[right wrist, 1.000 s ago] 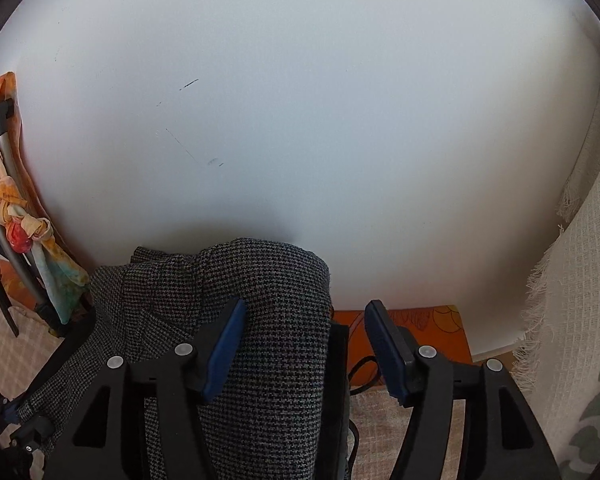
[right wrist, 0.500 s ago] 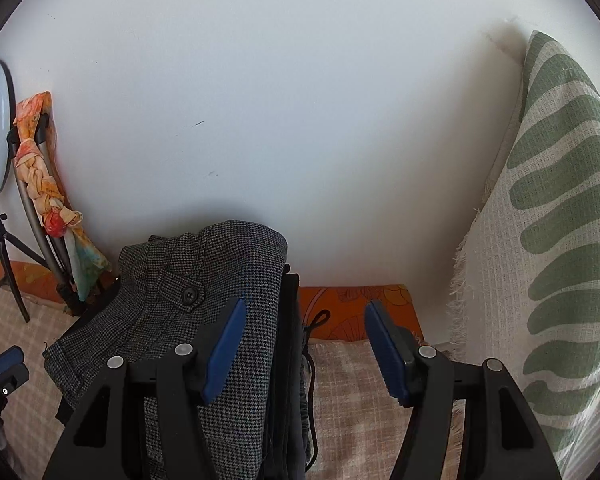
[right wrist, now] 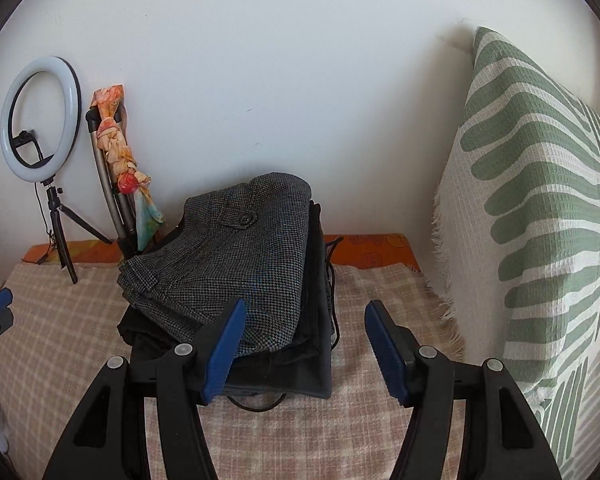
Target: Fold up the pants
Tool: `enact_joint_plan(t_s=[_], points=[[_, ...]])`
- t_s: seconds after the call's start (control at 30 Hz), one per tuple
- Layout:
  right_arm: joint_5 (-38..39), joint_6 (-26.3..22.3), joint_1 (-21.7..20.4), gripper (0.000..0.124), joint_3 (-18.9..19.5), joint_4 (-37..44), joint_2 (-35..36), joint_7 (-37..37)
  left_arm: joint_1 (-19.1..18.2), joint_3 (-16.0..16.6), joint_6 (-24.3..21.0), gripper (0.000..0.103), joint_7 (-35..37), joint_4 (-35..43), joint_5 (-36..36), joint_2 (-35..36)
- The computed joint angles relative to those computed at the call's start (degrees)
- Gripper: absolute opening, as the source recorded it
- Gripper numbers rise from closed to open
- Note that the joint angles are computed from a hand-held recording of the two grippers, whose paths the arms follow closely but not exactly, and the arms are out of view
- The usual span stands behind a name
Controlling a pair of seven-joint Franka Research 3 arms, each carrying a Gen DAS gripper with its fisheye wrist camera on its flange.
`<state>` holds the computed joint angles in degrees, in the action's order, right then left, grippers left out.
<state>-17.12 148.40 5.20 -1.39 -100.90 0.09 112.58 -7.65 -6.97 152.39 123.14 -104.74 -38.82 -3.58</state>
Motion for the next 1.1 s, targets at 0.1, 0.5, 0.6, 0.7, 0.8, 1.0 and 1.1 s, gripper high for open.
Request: enact_joint_plan(t_s=[0.1, 0.5, 0.6, 0.7, 0.8, 1.0, 1.1], points=[[-3.3, 0.5, 0.0, 0.065, 1.0, -5.2, -5.0, 3.1, -0.2, 0.9, -1.2, 0.064, 1.6, -3.2, -1.5, -3.9], [-8.5, 1.8, -5.1, 0.083, 11.8, -23.0, -23.8, 13.4, -6.4, 8.6, -0.6, 0.080, 3.3, -15.8, -2.2, -19.5], [-10.6, 0.7, -6.9, 0.087, 15.6, -26.0, -28.0, 17.0, -7.4, 9.9, -0.6, 0.081, 2.7, -18.5, -0.3, -22.5], [-11.7, -1.2, -7.6, 0.092, 18.4, -27.7, -31.4, 19.1, -8.7, 11.3, -0.6, 0.081, 2.0, -20.8, 1.2, -25.0], [-11.5, -1.8, -7.5, 0.097, 20.0, -29.7, -34.6, 21.0, -9.4, 12.2, -0.8, 0.081, 1.0, -22.9, 3.1, -27.1], [-12.4, -3.5, -8.4, 0.103, 24.0, -32.1, -39.9, 24.4, -10.1, 13.6, -0.4, 0.081, -1.5, -27.2, 6.8, -31.3], [-10.8, -2.9, -7.5, 0.103, 24.4, -33.5, -41.6, 25.3, -10.1, 13.7, 0.2, 0.081, -3.1, -29.2, 9.4, -33.3]])
